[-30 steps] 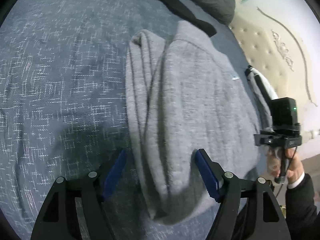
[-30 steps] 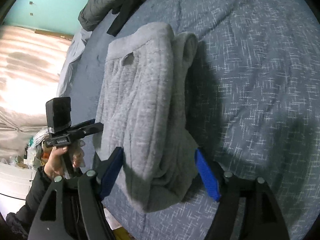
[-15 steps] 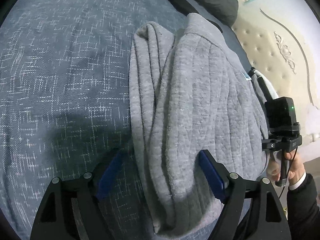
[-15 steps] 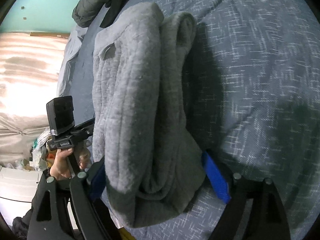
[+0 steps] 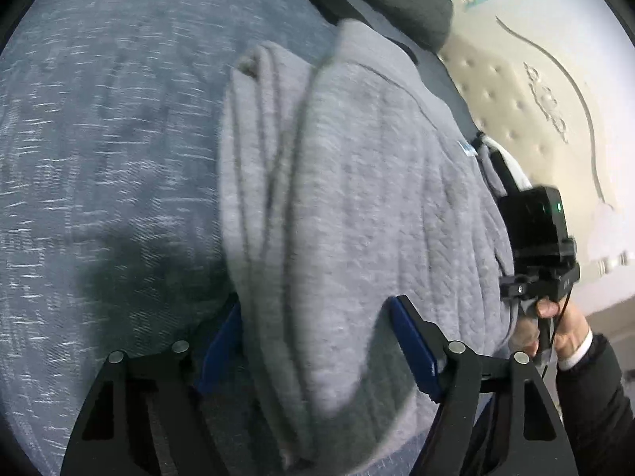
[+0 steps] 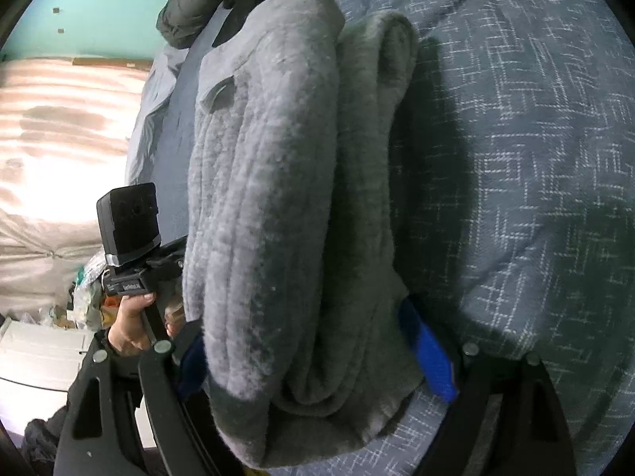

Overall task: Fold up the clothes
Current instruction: 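Grasp the bundle end with the left gripper while the right gripper grasps beside it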

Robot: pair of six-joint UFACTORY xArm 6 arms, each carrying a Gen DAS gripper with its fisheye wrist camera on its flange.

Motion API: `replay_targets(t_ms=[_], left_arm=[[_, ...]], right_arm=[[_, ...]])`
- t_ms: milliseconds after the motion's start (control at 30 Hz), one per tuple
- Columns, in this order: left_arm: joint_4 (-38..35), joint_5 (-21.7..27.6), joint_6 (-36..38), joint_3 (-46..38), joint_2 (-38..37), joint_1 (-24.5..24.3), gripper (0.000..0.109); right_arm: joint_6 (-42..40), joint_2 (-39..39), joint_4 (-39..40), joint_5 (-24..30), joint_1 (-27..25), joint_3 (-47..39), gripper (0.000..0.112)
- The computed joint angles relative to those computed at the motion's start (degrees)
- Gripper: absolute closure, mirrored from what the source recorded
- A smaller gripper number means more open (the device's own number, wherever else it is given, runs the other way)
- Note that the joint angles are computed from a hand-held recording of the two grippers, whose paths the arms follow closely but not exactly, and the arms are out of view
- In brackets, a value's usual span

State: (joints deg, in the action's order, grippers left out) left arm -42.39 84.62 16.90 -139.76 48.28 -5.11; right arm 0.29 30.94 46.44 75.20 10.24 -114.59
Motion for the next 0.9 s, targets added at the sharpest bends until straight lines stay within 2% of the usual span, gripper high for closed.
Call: replay_targets(t_ms=[200,300,767,900], left_arm=[[-1.27,-1.04,-0.65,-0.49,1.02,0.58,0.031],[-0.65,-1.68,-0.19,0.36,0.56,0.45,0.031],[-1.76,-5.38,3.58,9.93,-4.80,1.19,0.031],[-1.74,-6.72,4.95,13.61,-7.19,1.32,0.032]], right_arm=[[1.90,1.84,-3.32,-0.99,1.00,-3.11,0.026],[2.56,1.04,-4.26,-2.08,1.63,-1.48,0.026],[2.56,0.36,-3.75,-3.78,1.95,0.17,0.026],[2.01,-0.25,-3.67,-3.69,1.95,0.70,0.034]])
